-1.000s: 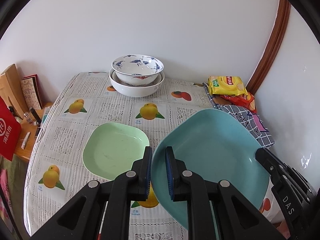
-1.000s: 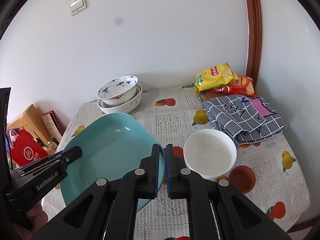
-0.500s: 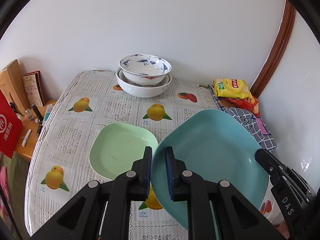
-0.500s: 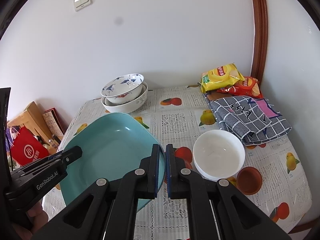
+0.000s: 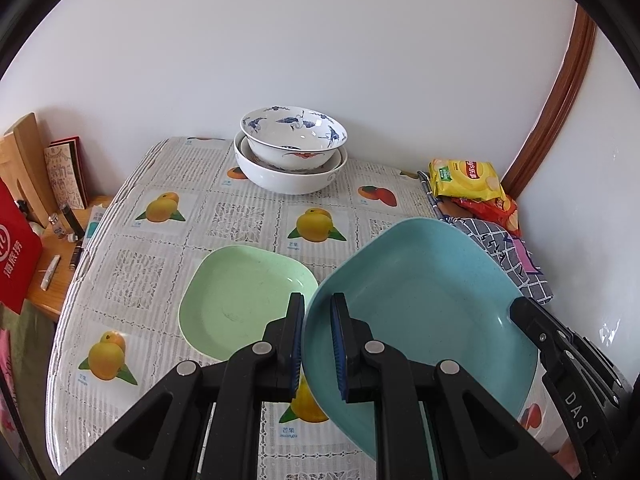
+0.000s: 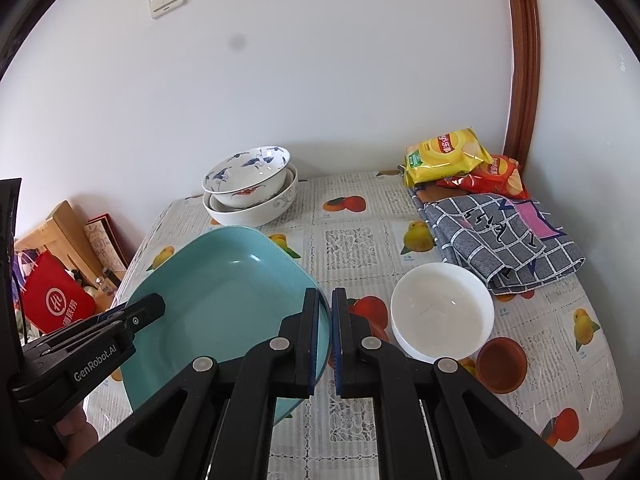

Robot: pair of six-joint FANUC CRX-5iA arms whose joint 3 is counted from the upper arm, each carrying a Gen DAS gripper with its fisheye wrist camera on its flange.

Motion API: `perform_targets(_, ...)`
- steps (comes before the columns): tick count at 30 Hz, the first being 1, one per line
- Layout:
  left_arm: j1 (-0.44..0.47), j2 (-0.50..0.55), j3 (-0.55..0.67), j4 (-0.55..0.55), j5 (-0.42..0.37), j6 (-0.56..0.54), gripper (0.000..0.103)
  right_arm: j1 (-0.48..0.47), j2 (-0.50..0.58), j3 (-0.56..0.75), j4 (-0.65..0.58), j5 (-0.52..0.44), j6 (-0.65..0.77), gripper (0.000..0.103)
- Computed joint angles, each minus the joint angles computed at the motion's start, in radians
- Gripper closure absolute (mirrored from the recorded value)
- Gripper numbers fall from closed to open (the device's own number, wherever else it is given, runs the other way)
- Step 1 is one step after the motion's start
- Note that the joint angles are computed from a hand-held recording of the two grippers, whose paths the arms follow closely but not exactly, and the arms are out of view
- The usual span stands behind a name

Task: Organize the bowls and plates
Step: 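Carry the teal plate over the light green plate with both grippers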

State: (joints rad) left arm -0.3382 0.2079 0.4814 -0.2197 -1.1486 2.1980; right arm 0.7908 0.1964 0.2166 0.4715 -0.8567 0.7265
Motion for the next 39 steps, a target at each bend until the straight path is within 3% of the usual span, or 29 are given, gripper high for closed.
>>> perform_targets(25,0.036,-0.025,-0.048,0.021,0.026,-0.002,0.09,0.017,0.04,0.036,0.015,0.009,-0.004,0.096)
perform_targets(39,0.072,-0.034,-0.086,0.036,0.029,-0.011,0.09,0.02,0.092,0.094,-0.041,-0.002,0.042,0.096)
